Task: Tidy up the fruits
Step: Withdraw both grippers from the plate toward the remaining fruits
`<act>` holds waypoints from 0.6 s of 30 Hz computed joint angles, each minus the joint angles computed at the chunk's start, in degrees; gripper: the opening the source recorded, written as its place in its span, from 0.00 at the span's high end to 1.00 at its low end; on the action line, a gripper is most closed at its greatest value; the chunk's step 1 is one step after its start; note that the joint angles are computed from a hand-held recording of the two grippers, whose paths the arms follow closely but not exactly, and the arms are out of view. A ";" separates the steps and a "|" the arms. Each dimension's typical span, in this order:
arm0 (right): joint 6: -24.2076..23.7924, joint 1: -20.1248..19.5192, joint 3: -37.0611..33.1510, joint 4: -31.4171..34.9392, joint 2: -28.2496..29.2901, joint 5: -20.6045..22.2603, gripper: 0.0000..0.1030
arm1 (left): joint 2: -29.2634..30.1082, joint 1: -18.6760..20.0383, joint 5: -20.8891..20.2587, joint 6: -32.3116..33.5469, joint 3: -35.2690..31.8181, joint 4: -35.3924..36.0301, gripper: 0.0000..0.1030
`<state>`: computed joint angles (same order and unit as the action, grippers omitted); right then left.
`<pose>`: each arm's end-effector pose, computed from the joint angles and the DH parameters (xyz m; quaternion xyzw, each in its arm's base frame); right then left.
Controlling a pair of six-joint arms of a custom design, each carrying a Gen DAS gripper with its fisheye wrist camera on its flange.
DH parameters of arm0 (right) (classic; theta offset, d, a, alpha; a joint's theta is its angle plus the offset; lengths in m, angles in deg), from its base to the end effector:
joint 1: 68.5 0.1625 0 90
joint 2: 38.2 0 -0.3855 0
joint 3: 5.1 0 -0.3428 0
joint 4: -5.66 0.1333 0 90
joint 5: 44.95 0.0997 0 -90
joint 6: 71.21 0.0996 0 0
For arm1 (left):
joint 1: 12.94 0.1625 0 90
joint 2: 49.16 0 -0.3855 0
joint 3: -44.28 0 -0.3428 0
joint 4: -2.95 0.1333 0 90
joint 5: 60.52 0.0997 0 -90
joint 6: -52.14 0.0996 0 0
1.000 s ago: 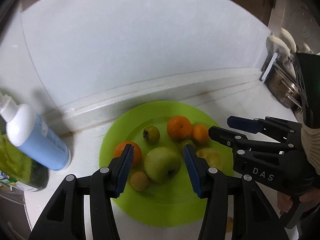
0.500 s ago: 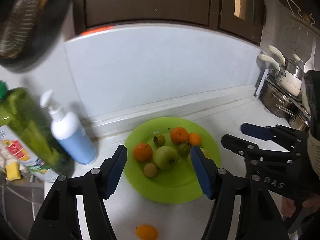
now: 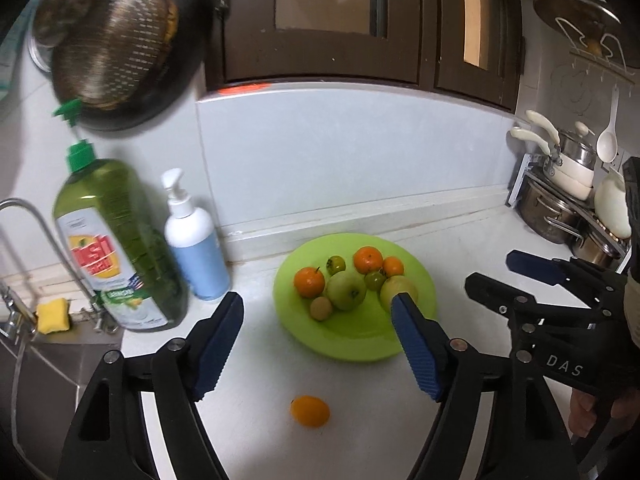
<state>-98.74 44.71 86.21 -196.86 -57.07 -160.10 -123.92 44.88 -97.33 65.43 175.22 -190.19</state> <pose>0.3211 -0.5179 -0.0444 0.3255 -0.8605 0.3265 0.2170 -0.0347 -0.4552 0.2818 0.1525 0.8254 -0.4188 0.3466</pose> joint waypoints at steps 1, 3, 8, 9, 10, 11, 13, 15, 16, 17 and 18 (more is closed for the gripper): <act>-0.21 0.26 0.74 -1.32 0.04 -0.23 0.39 | -0.66 -0.23 0.42 -0.46 0.85 -0.15 0.25; -1.16 0.78 2.51 -4.64 0.29 -0.59 0.39 | -1.86 -0.87 1.33 -1.90 2.92 -0.81 0.25; -0.41 1.03 6.66 -7.49 -0.26 0.07 0.39 | -3.23 -2.48 3.77 -3.06 7.18 -2.97 0.25; -0.16 1.01 7.32 -7.94 -0.25 0.18 0.39 | -3.48 -2.77 4.11 -3.24 7.94 -3.19 0.25; 0.04 0.97 7.60 -8.07 -0.13 0.27 0.39 | -3.65 -3.02 4.33 -3.40 8.53 -3.40 0.25; 0.13 0.91 8.29 -8.66 -0.06 0.29 0.39 | -3.78 -3.25 4.68 -3.33 9.34 -3.95 0.25; -0.30 0.87 8.93 -9.79 0.36 -0.25 0.39 | -3.51 -3.59 5.56 -3.11 10.39 -5.12 0.25; -1.14 0.82 9.44 -10.96 0.79 -0.96 0.39 | -2.85 -3.68 6.24 -2.41 11.35 -6.91 0.25; -1.55 0.80 9.62 -11.76 1.12 -1.48 0.39 | -2.63 -3.63 6.30 -2.37 11.73 -7.33 0.25; -2.07 0.75 9.68 -12.27 1.40 -1.82 0.39 | -2.30 -3.44 6.47 -2.45 12.09 -7.74 0.25; -3.03 0.79 9.55 -12.98 1.95 -2.61 0.39 | -2.02 -3.11 6.36 -2.58 12.43 -8.05 0.25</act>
<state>-101.77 45.51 95.76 -209.84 -55.12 -162.71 -125.94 41.77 -90.97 62.85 187.65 -198.24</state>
